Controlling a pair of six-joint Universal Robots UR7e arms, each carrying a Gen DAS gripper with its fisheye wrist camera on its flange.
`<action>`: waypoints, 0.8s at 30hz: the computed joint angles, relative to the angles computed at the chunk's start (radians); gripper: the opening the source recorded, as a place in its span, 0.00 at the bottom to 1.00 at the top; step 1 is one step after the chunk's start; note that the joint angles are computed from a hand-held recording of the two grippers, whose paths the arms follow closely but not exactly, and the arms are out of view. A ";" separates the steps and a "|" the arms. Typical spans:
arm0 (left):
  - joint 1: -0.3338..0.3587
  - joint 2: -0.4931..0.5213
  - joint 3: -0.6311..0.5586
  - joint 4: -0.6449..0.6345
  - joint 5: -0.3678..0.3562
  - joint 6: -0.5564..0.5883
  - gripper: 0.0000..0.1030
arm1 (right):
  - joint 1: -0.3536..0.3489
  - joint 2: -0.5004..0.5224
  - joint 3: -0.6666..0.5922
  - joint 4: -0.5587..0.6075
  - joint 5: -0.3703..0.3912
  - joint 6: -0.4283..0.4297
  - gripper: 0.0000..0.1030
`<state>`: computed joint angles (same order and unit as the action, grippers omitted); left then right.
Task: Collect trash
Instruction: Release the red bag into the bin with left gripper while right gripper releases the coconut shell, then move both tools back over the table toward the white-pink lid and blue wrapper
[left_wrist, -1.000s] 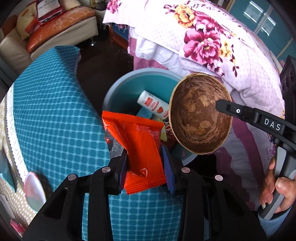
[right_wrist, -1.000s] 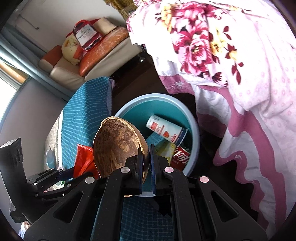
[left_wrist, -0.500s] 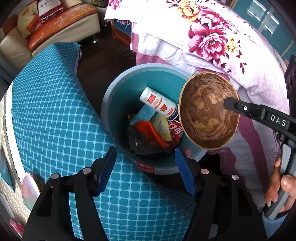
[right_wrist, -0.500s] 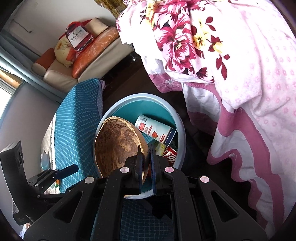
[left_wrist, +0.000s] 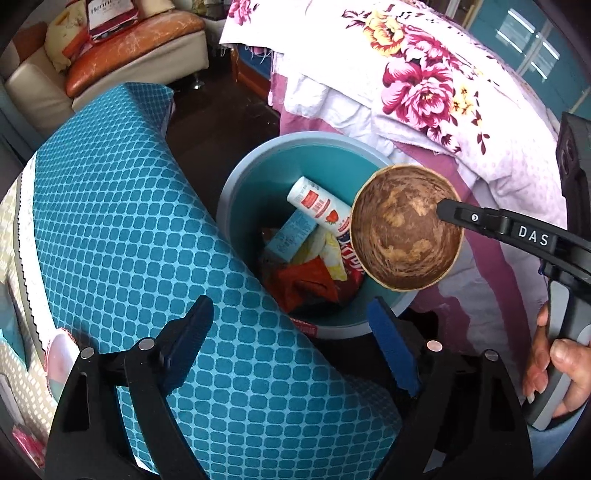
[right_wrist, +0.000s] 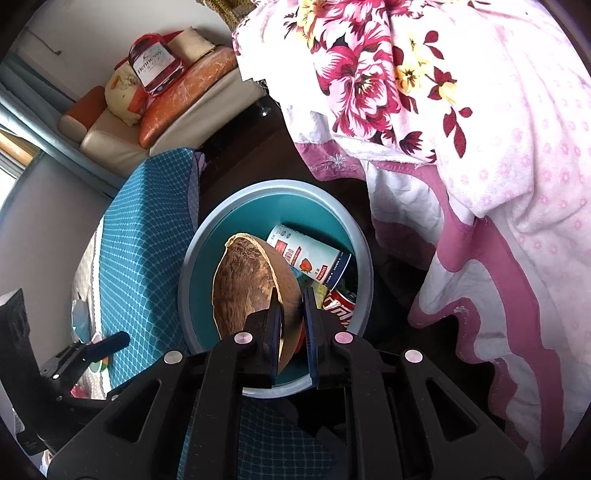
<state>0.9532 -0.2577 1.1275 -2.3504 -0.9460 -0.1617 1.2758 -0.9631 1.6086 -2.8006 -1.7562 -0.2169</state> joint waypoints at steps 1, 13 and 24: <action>0.001 -0.002 0.002 -0.002 -0.003 0.000 0.84 | 0.001 0.001 -0.001 0.001 -0.003 0.001 0.15; 0.001 -0.051 0.077 -0.046 0.002 -0.012 0.85 | 0.016 -0.003 0.023 -0.041 -0.027 0.004 0.46; 0.000 -0.136 0.202 -0.116 0.006 -0.043 0.85 | 0.041 -0.025 0.040 -0.016 -0.028 0.006 0.70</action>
<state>0.9531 -0.3940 1.3298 -2.4665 -0.9402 -0.2049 1.3168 -0.9883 1.6487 -2.8169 -1.7837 -0.2110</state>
